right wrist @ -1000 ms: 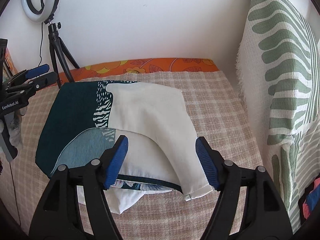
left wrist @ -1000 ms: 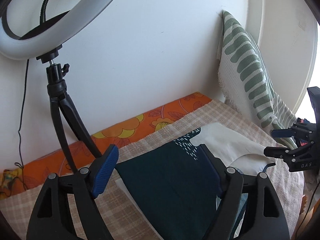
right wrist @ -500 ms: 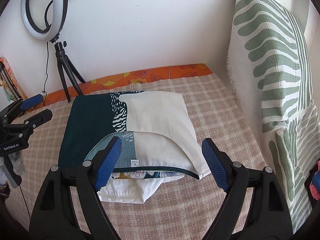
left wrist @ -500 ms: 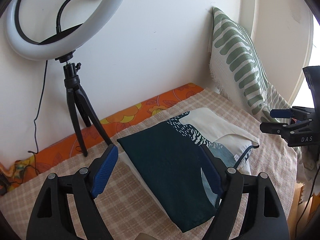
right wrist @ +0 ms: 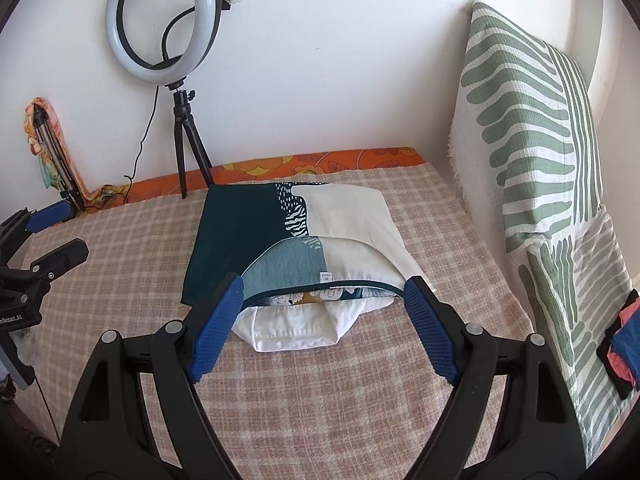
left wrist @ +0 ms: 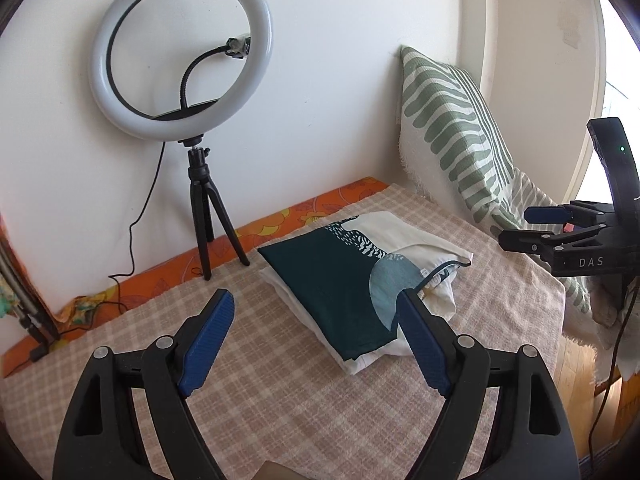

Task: Fold small clothes

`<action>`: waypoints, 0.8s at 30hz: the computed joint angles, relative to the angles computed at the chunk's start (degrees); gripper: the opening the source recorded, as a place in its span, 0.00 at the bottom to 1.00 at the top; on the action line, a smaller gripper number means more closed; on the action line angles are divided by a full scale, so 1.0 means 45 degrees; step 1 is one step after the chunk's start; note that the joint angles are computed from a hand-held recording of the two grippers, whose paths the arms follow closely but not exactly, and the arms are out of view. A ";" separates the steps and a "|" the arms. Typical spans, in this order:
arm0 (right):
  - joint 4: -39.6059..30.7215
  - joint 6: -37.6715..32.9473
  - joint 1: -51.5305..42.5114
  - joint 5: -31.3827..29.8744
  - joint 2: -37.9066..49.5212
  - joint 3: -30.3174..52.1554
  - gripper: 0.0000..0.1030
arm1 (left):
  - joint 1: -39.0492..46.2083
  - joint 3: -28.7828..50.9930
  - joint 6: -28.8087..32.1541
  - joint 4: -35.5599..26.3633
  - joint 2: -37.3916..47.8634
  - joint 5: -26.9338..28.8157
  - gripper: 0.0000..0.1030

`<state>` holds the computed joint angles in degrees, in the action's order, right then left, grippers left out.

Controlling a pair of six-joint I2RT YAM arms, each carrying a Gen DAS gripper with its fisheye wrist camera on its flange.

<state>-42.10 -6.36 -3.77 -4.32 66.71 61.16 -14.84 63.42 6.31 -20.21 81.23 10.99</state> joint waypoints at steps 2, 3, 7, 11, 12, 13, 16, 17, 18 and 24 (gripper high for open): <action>-0.0252 0.0287 0.0515 0.0306 -0.0784 -0.0428 0.82 | -0.0015 -0.0609 0.0040 -0.0238 -0.0908 -0.0111 0.82; -0.0383 0.0438 0.0775 0.0411 -0.1161 -0.0622 0.82 | -0.0016 -0.0910 0.0103 -0.0322 -0.1341 -0.0182 0.82; -0.0689 0.1243 0.1990 0.1134 -0.2569 -0.1371 0.82 | 0.0016 -0.2047 0.0215 -0.0655 -0.3141 -0.0591 0.85; -0.0970 0.2193 0.3236 0.2041 -0.3773 -0.1984 0.82 | 0.0284 -0.2981 0.0330 -0.0954 -0.4781 -0.0465 0.85; -0.1021 0.2508 0.3563 0.2315 -0.4095 -0.2153 0.82 | 0.0355 -0.3228 0.0332 -0.1065 -0.5226 -0.0392 0.85; -0.1052 0.2803 0.3899 0.2608 -0.4375 -0.2314 0.82 | 0.0428 -0.3434 0.0348 -0.1183 -0.5605 -0.0359 0.85; -0.1291 0.3760 0.4919 0.3381 -0.5049 -0.2693 0.82 | 0.0850 -0.3933 0.0513 -0.1691 -0.6542 -0.0008 0.90; -0.1390 0.4077 0.5349 0.3733 -0.5222 -0.2798 0.82 | 0.0970 -0.4072 0.0590 -0.1894 -0.6803 0.0101 0.92; -0.1510 0.4437 0.5854 0.4191 -0.5421 -0.2921 0.82 | 0.1105 -0.4202 0.0646 -0.2105 -0.7076 0.0199 0.92; -0.2025 0.6831 0.9363 0.7453 -0.6292 -0.3604 0.97 | 0.2132 -0.5254 0.0873 -0.2742 -0.9315 0.0847 0.93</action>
